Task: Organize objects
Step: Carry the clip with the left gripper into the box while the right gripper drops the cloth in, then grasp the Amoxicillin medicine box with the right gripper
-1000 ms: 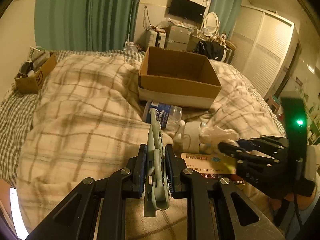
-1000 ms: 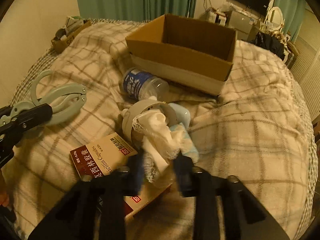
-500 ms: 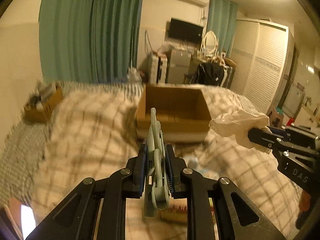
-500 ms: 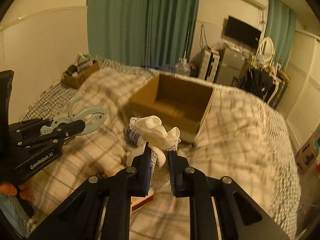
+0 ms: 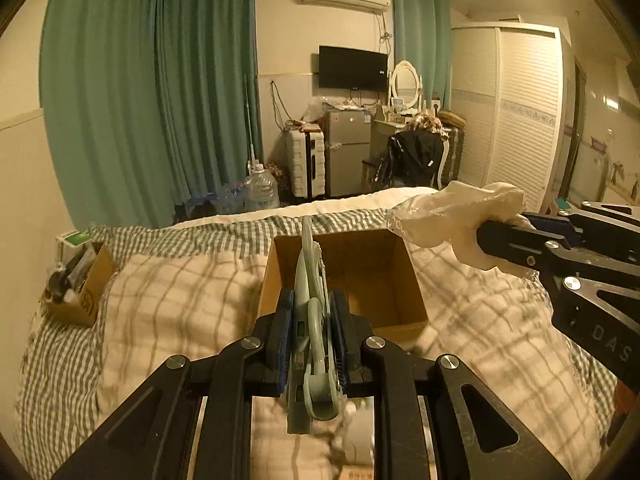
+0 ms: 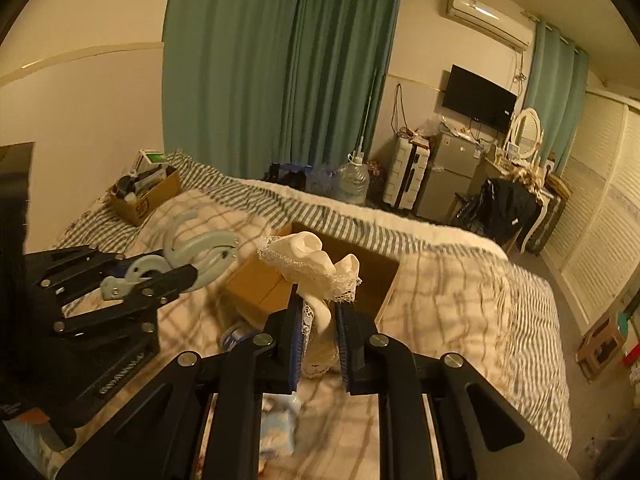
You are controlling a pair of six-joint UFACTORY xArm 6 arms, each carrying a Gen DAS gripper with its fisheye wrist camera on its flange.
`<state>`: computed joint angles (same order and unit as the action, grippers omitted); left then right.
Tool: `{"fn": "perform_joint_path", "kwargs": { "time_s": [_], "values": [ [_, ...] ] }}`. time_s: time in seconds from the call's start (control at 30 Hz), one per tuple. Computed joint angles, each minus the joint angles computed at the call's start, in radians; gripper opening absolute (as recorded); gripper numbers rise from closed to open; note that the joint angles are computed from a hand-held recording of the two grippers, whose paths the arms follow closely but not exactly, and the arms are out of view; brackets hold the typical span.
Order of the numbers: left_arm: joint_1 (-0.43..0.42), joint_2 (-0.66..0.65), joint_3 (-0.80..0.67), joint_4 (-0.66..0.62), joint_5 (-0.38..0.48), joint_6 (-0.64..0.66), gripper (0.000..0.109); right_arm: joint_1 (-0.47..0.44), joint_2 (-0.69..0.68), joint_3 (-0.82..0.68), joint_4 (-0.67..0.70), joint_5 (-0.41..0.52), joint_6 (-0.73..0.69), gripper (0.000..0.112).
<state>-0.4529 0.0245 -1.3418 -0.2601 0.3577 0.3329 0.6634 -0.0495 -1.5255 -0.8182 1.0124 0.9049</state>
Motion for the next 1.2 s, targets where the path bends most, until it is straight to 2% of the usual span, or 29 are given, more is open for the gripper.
{"fn": "perform_joint_path", "kwargs": {
  "time_s": [0.1, 0.2, 0.3, 0.4, 0.5, 0.7, 0.8, 0.83, 0.87, 0.9, 1.0, 1.07, 1.13, 1.2],
  "values": [
    [0.016, 0.139, -0.19, -0.056, 0.097, -0.005, 0.018, -0.069, 0.065, -0.067, 0.045, -0.044, -0.057, 0.013],
    [0.018, 0.258, -0.324, -0.081, 0.125, -0.002, 0.018, -0.145, 0.14, -0.121, 0.104, -0.099, -0.103, 0.013],
    [0.013, 0.379, -0.445, -0.053, 0.151, -0.006, 0.018, -0.2, 0.21, -0.16, 0.145, -0.135, -0.139, 0.013],
    [0.006, 0.484, -0.544, -0.014, 0.166, -0.014, 0.018, -0.247, 0.294, -0.21, 0.192, -0.148, -0.204, 0.013],
    [0.007, 0.596, -0.661, -0.031, 0.209, 0.013, 0.018, -0.28, 0.385, -0.26, 0.235, -0.162, -0.261, 0.012],
    [0.014, 0.704, -0.775, -0.085, 0.265, 0.112, 0.018, -0.323, 0.43, -0.226, 0.264, -0.25, -0.282, 0.016],
    [0.021, 0.693, -0.752, -0.077, 0.255, 0.087, 0.026, -0.336, 0.397, -0.171, 0.294, -0.3, -0.27, 0.025],
    [0.023, 0.696, -0.766, -0.06, 0.274, 0.066, 0.038, -0.332, 0.379, -0.156, 0.265, -0.297, -0.249, 0.034],
    [0.023, 0.683, -0.754, -0.043, 0.27, 0.047, 0.056, -0.33, 0.374, -0.159, 0.249, -0.29, -0.239, 0.042],
    [0.023, 0.674, -0.743, -0.03, 0.254, 0.036, 0.061, -0.328, 0.36, -0.151, 0.236, -0.285, -0.226, 0.045],
    [0.024, 0.543, -0.584, -0.034, 0.202, 0.066, 0.069, -0.307, 0.281, -0.107, 0.196, -0.261, -0.18, 0.059],
    [0.024, 0.461, -0.498, -0.028, 0.182, 0.064, 0.085, -0.285, 0.218, -0.082, 0.169, -0.224, -0.161, 0.077],
    [0.024, 0.362, -0.392, -0.031, 0.145, 0.069, 0.095, -0.251, 0.161, -0.067, 0.124, -0.174, -0.129, 0.081],
    [0.026, 0.244, -0.275, -0.073, 0.129, 0.11, 0.096, -0.217, 0.101, -0.046, 0.094, -0.13, -0.109, 0.088]
  ]
}}
